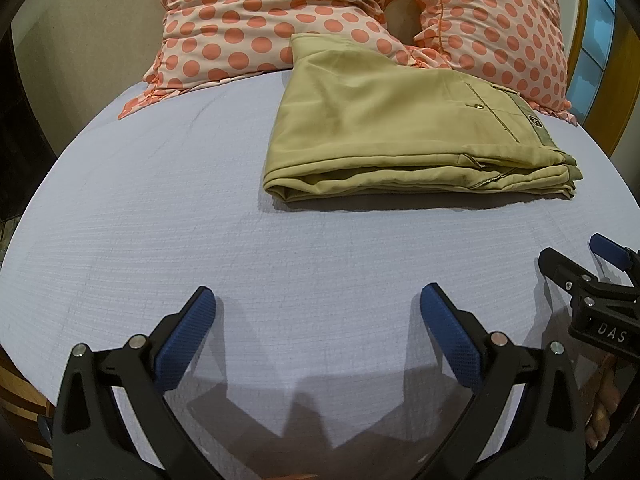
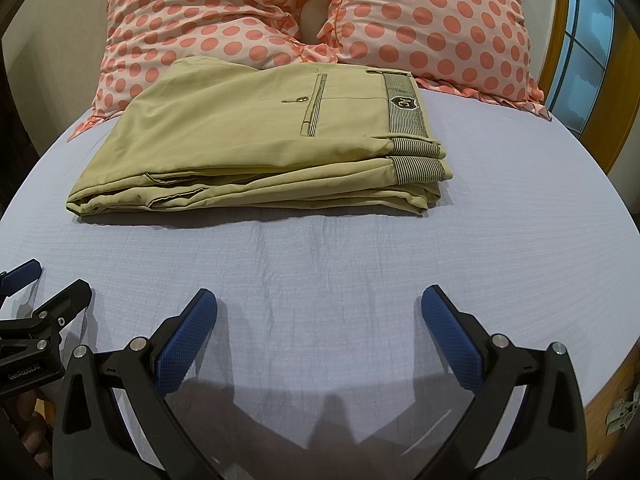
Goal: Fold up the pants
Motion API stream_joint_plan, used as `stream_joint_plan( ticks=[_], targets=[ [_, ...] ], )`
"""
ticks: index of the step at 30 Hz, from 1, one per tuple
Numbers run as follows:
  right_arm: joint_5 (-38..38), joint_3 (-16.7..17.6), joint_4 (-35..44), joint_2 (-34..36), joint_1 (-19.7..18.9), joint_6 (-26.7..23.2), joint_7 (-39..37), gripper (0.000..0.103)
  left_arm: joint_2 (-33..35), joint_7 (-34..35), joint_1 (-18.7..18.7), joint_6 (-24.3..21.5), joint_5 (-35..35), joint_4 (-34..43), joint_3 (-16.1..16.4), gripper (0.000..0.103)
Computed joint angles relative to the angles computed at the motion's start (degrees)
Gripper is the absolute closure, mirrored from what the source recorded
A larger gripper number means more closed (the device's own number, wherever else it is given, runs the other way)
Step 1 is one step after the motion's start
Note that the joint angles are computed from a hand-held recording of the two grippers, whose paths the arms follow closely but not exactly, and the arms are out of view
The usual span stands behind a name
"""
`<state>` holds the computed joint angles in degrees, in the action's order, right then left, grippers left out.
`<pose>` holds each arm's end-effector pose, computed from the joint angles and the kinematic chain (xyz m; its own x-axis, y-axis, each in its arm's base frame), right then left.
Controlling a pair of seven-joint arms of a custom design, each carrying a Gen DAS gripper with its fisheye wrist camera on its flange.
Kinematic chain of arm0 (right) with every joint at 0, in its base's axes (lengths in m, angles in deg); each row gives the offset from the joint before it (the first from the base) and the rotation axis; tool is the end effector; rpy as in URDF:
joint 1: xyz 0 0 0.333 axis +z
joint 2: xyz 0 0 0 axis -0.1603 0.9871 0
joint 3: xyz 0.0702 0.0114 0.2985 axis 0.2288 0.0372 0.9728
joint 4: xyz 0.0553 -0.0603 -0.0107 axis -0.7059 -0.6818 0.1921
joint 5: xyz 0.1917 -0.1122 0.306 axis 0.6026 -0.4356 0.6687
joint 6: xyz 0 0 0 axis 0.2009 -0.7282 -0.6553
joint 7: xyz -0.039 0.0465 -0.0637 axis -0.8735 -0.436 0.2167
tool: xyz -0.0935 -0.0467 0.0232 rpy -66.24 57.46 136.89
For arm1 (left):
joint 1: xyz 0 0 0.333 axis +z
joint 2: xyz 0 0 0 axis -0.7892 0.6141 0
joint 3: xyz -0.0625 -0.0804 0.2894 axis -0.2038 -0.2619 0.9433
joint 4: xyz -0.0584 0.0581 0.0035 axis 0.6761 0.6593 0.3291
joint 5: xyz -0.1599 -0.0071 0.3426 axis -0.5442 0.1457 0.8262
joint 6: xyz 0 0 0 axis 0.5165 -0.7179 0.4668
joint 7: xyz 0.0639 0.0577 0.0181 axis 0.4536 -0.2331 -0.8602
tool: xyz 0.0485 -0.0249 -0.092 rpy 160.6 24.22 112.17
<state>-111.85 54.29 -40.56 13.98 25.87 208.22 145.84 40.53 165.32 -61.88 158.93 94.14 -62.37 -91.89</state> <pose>0.6024 0.3839 0.4744 -0.2761 -0.9608 -0.0267 -0.7529 0.2335 -0.6153 0.6567 -0.2130 0.4766 -0.3305 -0.9437 -0.0134 -0.7541 0.2726 -0.5975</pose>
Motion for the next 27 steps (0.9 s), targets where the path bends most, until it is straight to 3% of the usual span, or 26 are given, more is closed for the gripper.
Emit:
stream_joint_plan(
  ticks=[27],
  targets=[
    [0.0,-0.1,0.3,0.3,0.1,-0.1,0.1,0.001,0.6,-0.1,-0.3,-1.2,0.0,1.1,0.2,0.002]
  ],
)
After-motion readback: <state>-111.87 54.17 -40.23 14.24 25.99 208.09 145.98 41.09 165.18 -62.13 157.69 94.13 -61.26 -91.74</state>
